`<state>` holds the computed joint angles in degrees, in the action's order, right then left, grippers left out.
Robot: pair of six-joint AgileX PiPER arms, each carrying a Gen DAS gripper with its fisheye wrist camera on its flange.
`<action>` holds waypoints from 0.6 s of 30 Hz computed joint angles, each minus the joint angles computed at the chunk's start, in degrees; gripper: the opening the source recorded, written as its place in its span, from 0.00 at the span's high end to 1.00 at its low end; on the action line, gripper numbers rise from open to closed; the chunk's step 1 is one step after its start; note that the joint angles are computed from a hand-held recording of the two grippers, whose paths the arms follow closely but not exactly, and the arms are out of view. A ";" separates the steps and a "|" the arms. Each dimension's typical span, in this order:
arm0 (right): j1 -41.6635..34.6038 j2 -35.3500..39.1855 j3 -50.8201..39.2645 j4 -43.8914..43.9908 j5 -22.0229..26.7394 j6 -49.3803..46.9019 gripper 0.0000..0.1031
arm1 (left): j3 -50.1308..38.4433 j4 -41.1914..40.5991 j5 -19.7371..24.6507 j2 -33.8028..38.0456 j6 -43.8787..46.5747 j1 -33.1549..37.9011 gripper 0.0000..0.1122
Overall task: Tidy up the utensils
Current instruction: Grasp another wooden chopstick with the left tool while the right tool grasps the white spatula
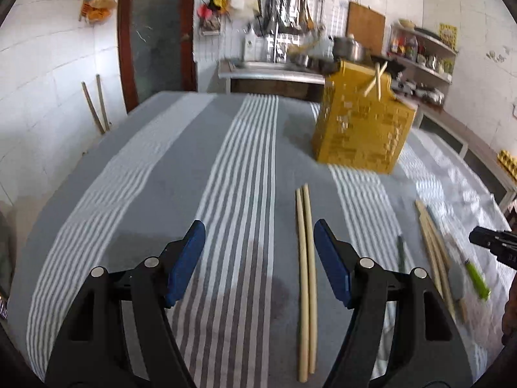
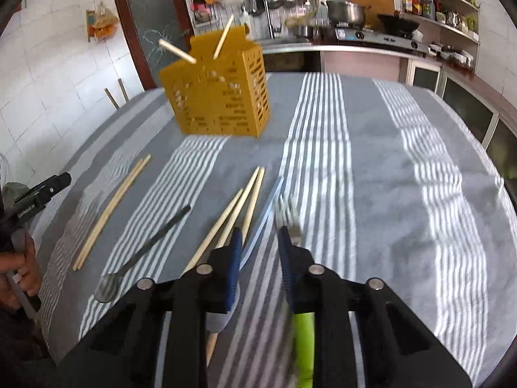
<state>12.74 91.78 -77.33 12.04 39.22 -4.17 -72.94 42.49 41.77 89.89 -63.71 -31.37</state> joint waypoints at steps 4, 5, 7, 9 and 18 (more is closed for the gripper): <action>1.74 3.35 -3.18 -3.67 1.09 5.42 0.84 | -0.41 -3.05 -3.82 2.29 5.10 2.94 0.42; 1.93 4.43 -4.50 -4.08 1.80 6.13 0.85 | -1.40 -3.78 -3.95 3.16 6.17 3.07 0.42; 2.36 6.44 -6.79 -5.06 3.01 7.46 0.86 | -2.59 -5.92 -5.00 4.67 9.26 4.00 0.43; 3.31 8.70 -9.59 -7.87 4.72 9.95 0.88 | -4.26 -8.45 -5.51 6.30 12.32 4.93 0.45; 4.66 16.29 -18.97 -11.91 10.14 13.06 0.88 | -10.48 -18.87 -4.16 11.65 22.91 7.69 0.52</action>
<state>17.40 108.06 -96.29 0.13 49.36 8.89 -83.42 23.62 37.61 101.54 -40.80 -23.68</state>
